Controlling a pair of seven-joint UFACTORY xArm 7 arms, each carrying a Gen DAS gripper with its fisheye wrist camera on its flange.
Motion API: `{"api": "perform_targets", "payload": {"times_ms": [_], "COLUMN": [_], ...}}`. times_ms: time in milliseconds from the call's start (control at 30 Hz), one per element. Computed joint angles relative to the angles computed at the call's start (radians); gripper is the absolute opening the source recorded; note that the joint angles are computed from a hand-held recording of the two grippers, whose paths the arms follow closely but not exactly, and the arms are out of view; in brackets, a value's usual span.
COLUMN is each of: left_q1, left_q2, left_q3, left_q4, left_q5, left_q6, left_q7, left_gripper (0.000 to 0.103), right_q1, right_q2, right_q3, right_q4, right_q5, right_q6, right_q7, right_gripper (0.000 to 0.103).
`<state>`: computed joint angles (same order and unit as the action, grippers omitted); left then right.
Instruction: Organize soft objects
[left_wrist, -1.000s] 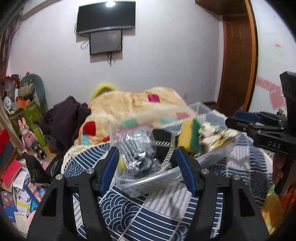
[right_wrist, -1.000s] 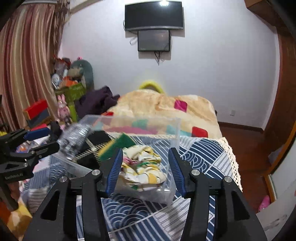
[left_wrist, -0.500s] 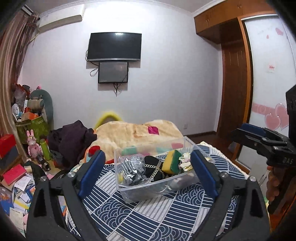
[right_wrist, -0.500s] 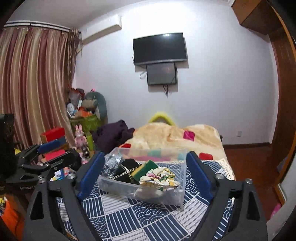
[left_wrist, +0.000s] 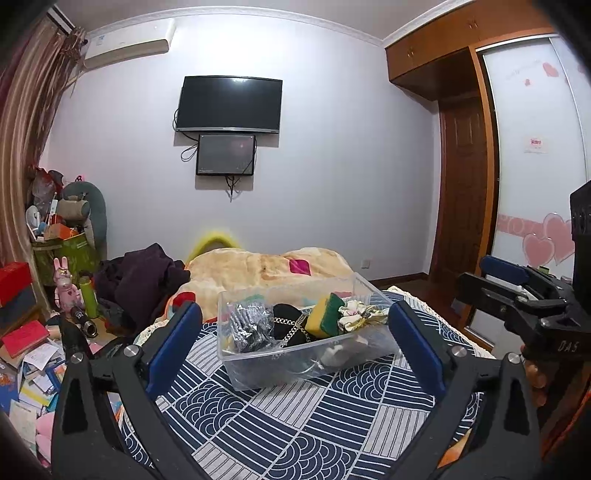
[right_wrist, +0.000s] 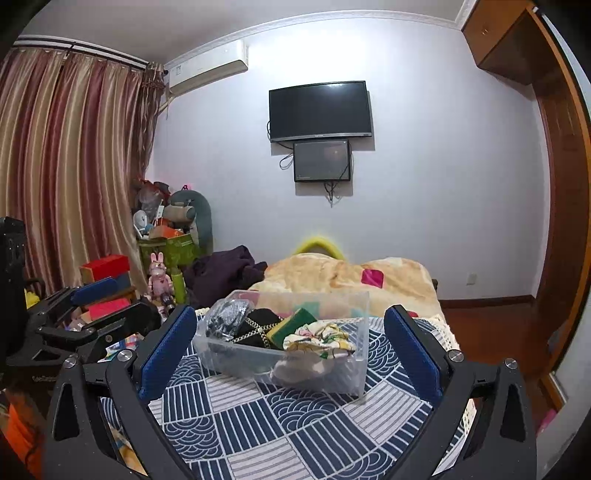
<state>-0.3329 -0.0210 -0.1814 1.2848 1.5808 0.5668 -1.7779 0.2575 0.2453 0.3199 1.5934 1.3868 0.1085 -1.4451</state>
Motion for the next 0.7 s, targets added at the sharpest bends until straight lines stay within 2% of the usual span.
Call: {"api": "perform_targets", "payload": {"times_ms": [700], "left_q1": [0.011], "left_q2": [-0.011], "left_q3": [0.001], "left_q4": [-0.025], "left_q5": [0.015], "left_q6": [-0.042], "left_q7": [-0.047], "left_gripper": [0.102], "right_q1": [0.020], "right_q2": [-0.012], "right_q3": [-0.024], "right_q4": [-0.019], "right_q5": [0.077], "right_q6": [-0.001], "right_q7": [-0.074], "right_gripper": [0.102]}}
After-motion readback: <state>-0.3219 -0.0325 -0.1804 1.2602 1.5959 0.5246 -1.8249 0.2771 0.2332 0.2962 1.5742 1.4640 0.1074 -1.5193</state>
